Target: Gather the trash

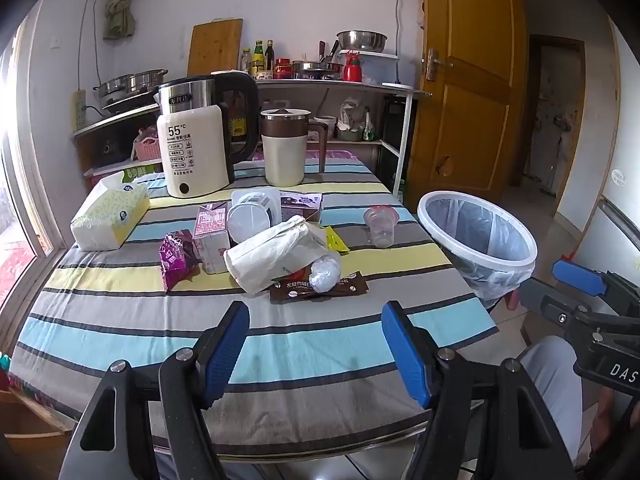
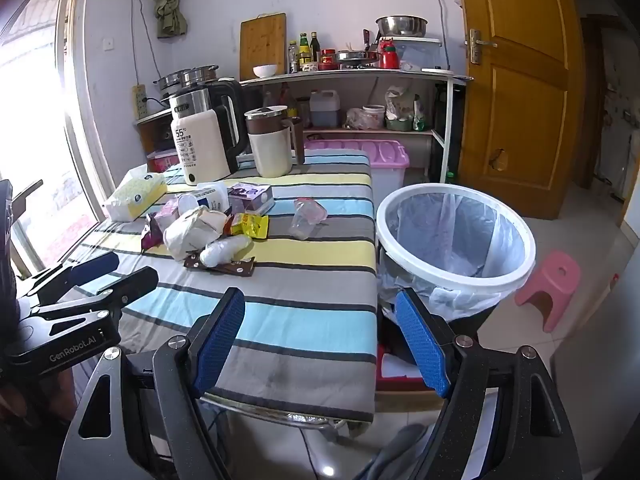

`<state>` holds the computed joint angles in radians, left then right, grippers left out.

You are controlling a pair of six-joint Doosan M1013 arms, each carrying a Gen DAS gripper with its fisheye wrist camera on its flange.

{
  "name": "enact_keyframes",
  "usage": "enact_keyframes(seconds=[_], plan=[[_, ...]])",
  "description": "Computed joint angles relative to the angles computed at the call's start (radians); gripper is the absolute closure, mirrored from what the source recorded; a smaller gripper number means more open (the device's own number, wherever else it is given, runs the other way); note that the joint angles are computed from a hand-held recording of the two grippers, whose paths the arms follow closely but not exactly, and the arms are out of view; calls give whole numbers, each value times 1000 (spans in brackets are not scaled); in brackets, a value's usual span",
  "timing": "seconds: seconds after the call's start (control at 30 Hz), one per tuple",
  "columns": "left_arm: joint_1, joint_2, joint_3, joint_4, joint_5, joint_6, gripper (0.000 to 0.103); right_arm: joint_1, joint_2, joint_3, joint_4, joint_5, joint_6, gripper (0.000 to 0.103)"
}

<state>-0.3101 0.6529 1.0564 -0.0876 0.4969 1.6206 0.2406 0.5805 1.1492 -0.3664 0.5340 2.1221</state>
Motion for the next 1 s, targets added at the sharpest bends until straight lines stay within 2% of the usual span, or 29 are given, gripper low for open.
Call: enact_keyframes(seconds=[1.0], plan=[[-2, -2, 1, 12, -4, -12, 35, 3, 0, -1, -6, 4, 3, 25]])
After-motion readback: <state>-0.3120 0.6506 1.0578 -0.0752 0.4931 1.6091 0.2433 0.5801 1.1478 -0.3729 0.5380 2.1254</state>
